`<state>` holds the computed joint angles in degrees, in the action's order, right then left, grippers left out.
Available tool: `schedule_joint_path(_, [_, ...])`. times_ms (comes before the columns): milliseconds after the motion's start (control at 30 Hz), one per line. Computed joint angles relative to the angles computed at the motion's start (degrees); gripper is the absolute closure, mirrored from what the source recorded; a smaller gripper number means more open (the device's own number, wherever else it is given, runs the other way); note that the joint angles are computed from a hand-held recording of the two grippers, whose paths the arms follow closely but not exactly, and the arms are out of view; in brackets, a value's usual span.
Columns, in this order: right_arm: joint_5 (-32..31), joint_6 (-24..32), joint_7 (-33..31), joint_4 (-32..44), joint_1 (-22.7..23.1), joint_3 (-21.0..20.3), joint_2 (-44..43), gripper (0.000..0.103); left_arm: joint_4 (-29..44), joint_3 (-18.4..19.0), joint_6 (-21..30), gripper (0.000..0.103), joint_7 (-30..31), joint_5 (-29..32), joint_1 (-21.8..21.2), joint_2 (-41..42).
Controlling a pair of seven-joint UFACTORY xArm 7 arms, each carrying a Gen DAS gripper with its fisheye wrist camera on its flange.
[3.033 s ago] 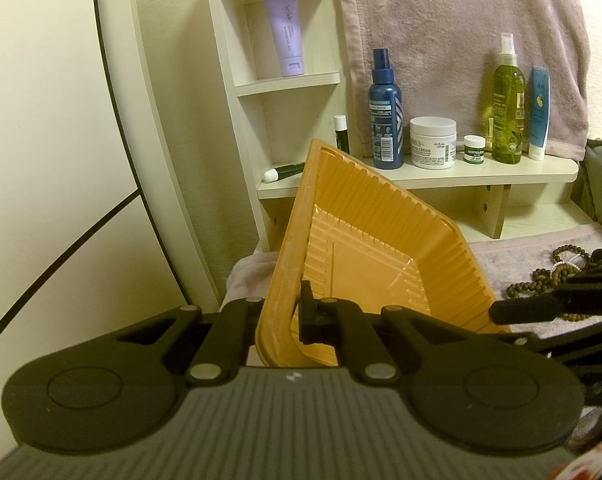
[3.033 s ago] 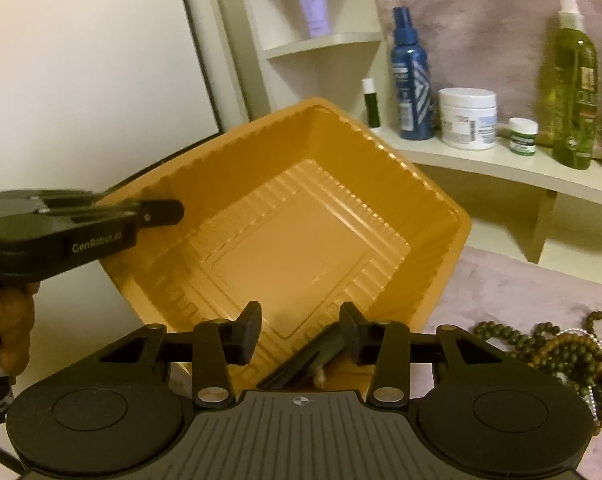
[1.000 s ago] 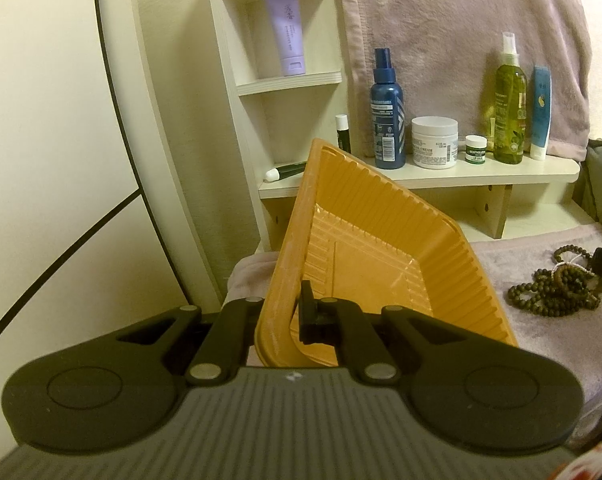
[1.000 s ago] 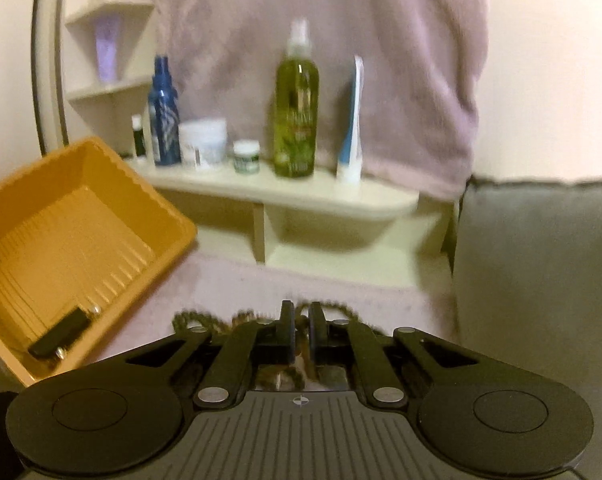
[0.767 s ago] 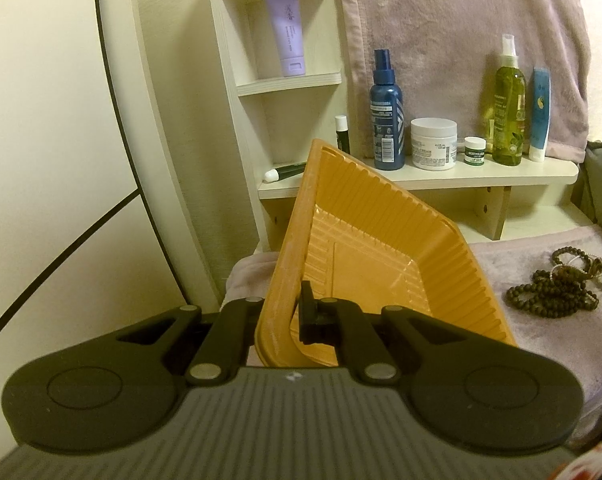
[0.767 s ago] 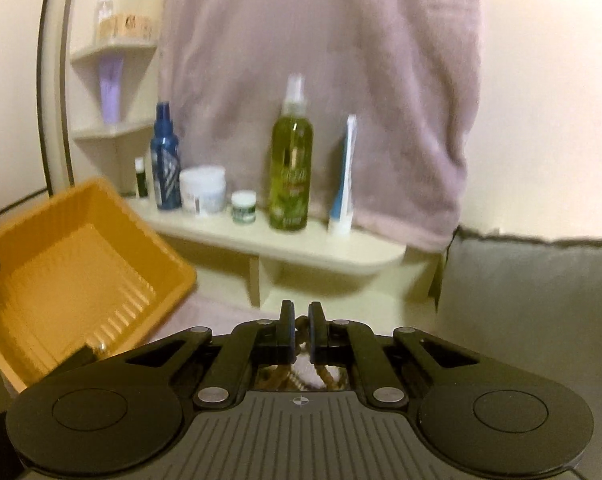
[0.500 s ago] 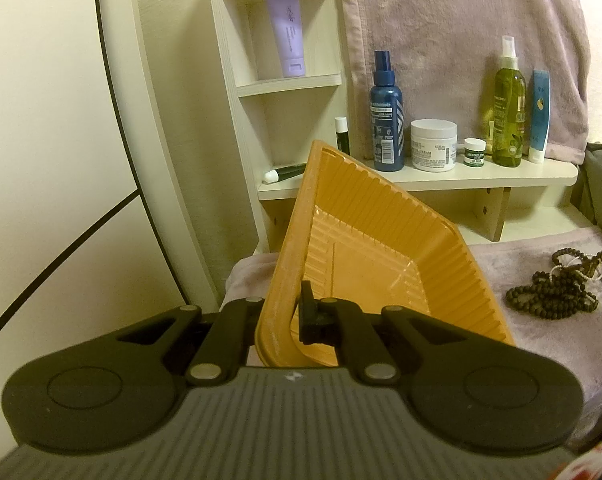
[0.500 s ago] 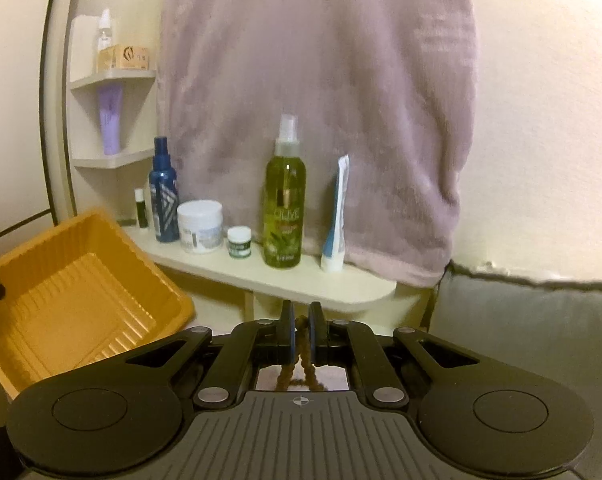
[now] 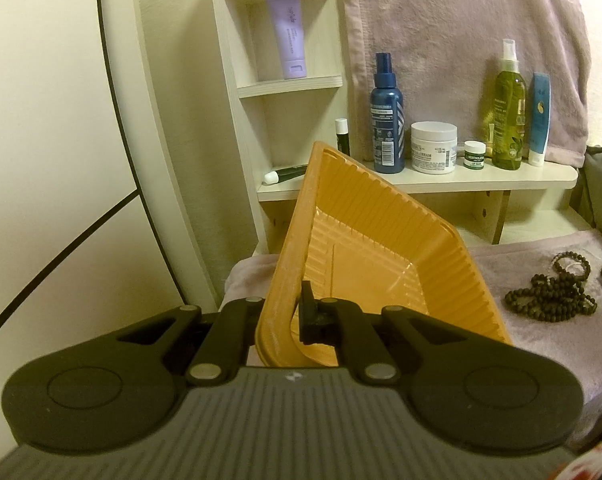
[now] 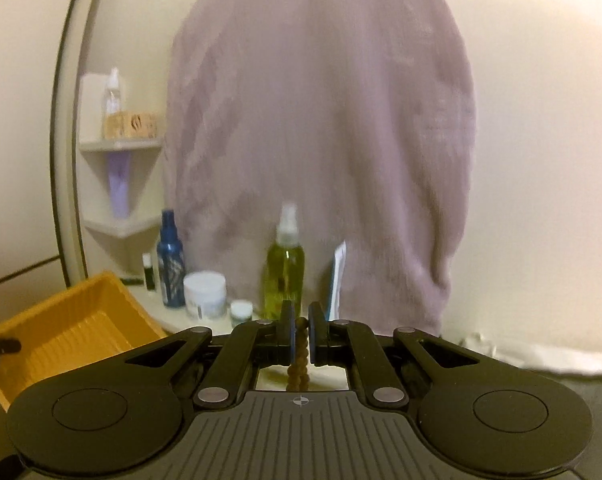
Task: Organize jewelry
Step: 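Lift the grasped bead necklace high with the right gripper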
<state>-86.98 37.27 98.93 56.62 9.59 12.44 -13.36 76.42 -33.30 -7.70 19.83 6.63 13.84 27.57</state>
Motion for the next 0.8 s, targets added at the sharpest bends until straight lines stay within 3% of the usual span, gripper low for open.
schedule_joint_path(167, [-1.1,-0.1,-1.7,2.1,0.0,0.3,-0.9,0.097,-0.2,-0.4,-0.1,0.098,-0.1,0.2,0.4,0.0])
schedule_joint_path(400, [-1.8,-4.7,-4.9,6.8,0.1,0.1,1.0,0.097,-0.1,-0.6,-0.1,0.098,-0.3,0.3,0.6,0.1])
schedule_joint_path(800, [-4.6,-16.5,-4.3,20.5,4.2,-3.5,16.0,0.097,0.1,-1.3,0.2,0.098,-0.1,0.4,1.2,0.4])
